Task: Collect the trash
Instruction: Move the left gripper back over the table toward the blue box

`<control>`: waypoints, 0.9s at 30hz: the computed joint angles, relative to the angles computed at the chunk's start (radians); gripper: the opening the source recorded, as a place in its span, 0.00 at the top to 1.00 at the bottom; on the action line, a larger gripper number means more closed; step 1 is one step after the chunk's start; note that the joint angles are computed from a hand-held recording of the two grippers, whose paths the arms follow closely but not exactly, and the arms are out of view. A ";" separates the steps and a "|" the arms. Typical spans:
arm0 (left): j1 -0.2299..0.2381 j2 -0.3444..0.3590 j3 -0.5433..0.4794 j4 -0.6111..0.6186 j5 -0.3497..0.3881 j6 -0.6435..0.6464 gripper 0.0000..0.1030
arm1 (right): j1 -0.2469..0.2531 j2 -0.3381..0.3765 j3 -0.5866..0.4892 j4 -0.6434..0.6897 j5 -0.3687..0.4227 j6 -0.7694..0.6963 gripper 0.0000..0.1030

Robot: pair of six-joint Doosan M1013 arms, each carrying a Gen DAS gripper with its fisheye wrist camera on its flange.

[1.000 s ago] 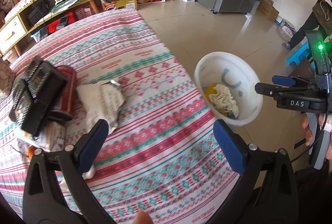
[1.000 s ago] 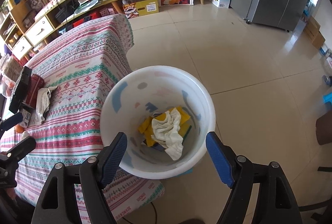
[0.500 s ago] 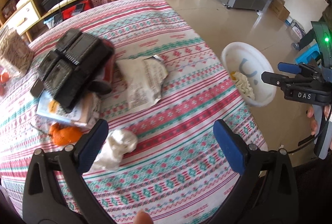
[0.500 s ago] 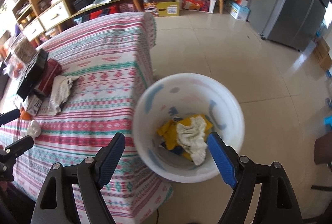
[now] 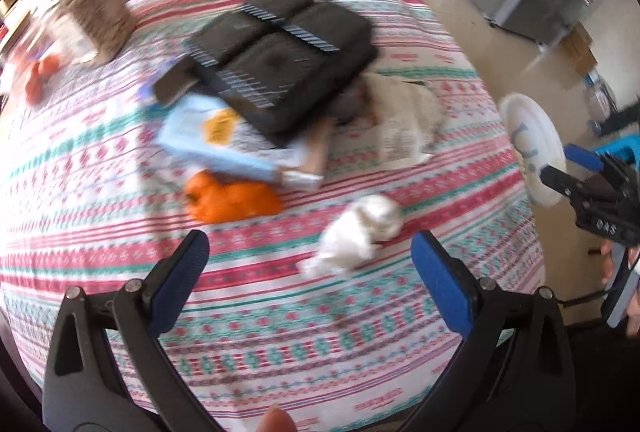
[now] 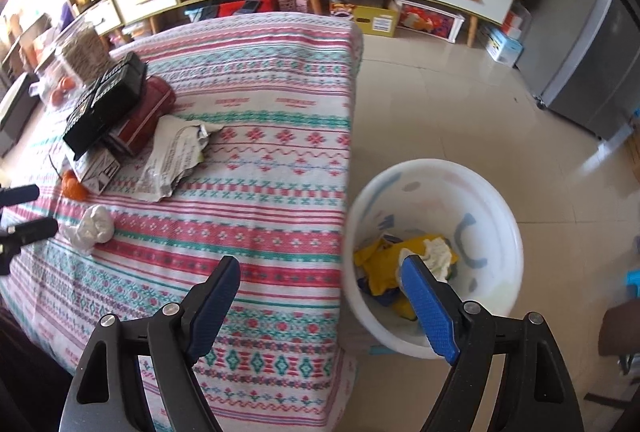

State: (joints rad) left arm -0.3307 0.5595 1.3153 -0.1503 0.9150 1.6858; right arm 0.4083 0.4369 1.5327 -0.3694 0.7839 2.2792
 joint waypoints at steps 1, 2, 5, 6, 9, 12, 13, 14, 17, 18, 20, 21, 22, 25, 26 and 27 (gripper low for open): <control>0.007 0.002 -0.001 -0.002 0.002 -0.013 0.02 | 0.001 0.004 -0.005 0.005 0.002 -0.008 0.18; 0.012 0.004 -0.003 -0.005 0.005 -0.019 0.02 | 0.002 0.008 -0.010 0.010 0.004 -0.014 0.18; 0.024 0.011 -0.004 0.013 0.010 -0.059 0.02 | 0.005 0.022 -0.026 0.023 0.012 -0.031 0.18; 0.025 0.013 -0.004 0.018 0.011 -0.068 0.02 | 0.005 0.028 -0.033 0.030 0.014 -0.037 0.18; 0.034 0.023 -0.013 0.011 0.027 -0.074 0.02 | 0.007 0.038 -0.046 0.039 0.018 -0.048 0.18; 0.040 0.031 -0.020 0.019 0.025 -0.081 0.02 | 0.010 0.047 -0.056 0.049 0.020 -0.062 0.18; 0.040 0.035 -0.026 0.027 0.026 -0.086 0.02 | 0.011 0.049 -0.059 0.050 0.022 -0.065 0.18; 0.042 0.039 -0.031 0.032 0.027 -0.092 0.02 | 0.011 0.051 -0.062 0.052 0.025 -0.069 0.18; 0.056 0.051 -0.051 0.002 0.029 -0.108 0.02 | 0.012 0.058 -0.069 0.058 0.030 -0.077 0.18; 0.063 0.053 -0.056 -0.019 0.027 -0.114 0.02 | 0.013 0.059 -0.069 0.059 0.031 -0.078 0.18; 0.075 0.055 -0.061 -0.035 0.019 -0.133 0.02 | 0.013 0.060 -0.070 0.057 0.031 -0.076 0.18; 0.078 0.056 -0.064 -0.029 0.013 -0.156 0.02 | 0.013 0.061 -0.071 0.057 0.031 -0.075 0.18; 0.080 0.056 -0.068 -0.025 0.009 -0.168 0.02 | 0.013 0.061 -0.071 0.057 0.031 -0.073 0.18; 0.090 0.059 -0.081 -0.042 -0.001 -0.190 0.02 | 0.012 0.063 -0.073 0.059 0.032 -0.074 0.18; 0.095 0.059 -0.087 -0.055 -0.002 -0.194 0.02 | 0.012 0.063 -0.073 0.059 0.031 -0.074 0.18; 0.099 0.059 -0.092 -0.072 -0.002 -0.194 0.02 | 0.012 0.063 -0.074 0.059 0.032 -0.074 0.18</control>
